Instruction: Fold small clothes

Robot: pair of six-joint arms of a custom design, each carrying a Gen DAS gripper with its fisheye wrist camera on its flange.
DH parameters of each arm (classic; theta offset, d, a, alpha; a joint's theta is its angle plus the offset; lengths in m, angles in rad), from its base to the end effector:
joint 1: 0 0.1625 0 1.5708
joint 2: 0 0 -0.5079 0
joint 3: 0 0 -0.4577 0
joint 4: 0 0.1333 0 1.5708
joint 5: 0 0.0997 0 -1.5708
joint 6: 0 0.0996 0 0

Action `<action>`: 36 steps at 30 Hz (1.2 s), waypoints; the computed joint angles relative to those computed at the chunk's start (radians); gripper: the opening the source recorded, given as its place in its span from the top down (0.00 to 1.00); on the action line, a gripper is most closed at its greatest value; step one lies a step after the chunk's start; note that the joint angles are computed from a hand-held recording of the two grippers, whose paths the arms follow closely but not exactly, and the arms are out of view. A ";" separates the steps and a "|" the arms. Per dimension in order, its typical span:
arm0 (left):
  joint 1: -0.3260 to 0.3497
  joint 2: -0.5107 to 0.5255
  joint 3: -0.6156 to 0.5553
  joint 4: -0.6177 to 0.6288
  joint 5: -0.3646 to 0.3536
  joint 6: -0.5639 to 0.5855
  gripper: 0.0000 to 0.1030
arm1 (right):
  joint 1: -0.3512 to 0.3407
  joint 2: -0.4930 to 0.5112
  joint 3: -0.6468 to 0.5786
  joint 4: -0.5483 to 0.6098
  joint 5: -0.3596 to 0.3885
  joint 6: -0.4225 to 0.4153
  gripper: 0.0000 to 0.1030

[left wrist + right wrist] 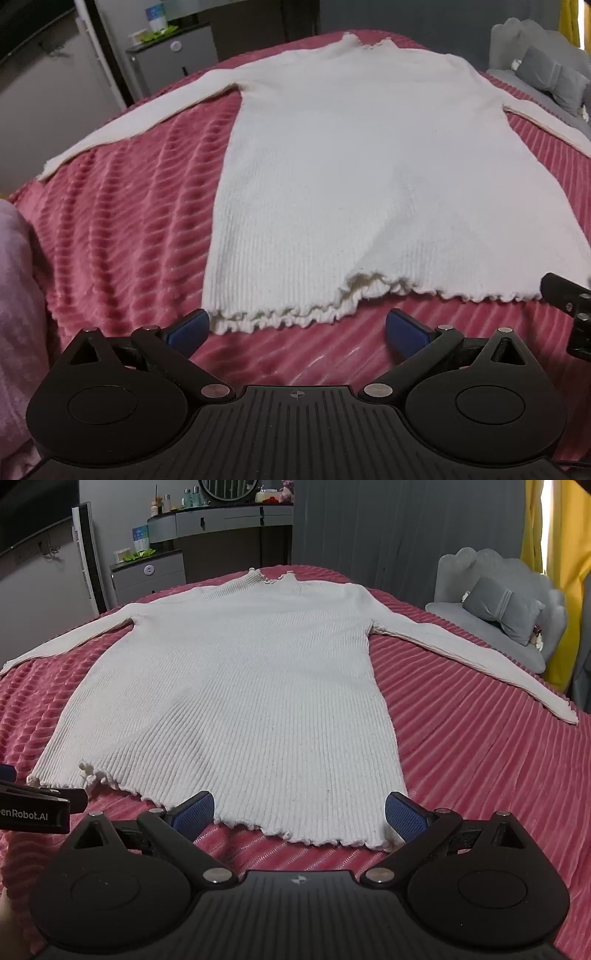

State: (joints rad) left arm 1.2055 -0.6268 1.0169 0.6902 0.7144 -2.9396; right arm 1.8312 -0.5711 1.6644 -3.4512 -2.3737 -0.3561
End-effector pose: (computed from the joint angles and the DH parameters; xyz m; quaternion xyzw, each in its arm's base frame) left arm -0.0829 -0.8007 0.1818 0.1502 0.8754 -0.2530 0.3834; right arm 0.2545 -0.7156 0.0523 0.1151 -0.8555 0.3353 0.3774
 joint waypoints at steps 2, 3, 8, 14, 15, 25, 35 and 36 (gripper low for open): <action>0.003 -0.007 0.007 -0.011 0.010 0.008 0.00 | 0.001 0.001 -0.001 -0.001 -0.003 -0.003 0.04; 0.001 -0.001 0.001 -0.001 -0.001 0.006 0.00 | 0.001 0.001 0.000 -0.001 -0.004 -0.001 0.04; -0.005 0.010 -0.002 -0.013 -0.034 0.023 0.00 | 0.002 0.001 0.001 0.002 -0.007 0.006 0.04; -0.006 0.006 0.008 -0.016 -0.035 0.031 0.00 | 0.000 -0.001 0.001 0.004 -0.004 0.005 0.04; -0.006 0.006 0.008 -0.016 -0.035 0.032 0.00 | -0.001 -0.002 0.001 0.003 -0.003 0.005 0.04; -0.005 0.008 0.007 -0.006 -0.036 0.032 0.00 | -0.001 -0.004 0.002 0.011 0.000 0.010 0.04; -0.005 0.012 0.006 0.004 -0.038 0.025 0.00 | 0.001 -0.005 0.005 0.008 -0.002 0.005 0.04; -0.006 0.013 0.004 0.006 -0.038 0.025 0.00 | 0.001 -0.005 0.005 0.008 -0.002 0.004 0.04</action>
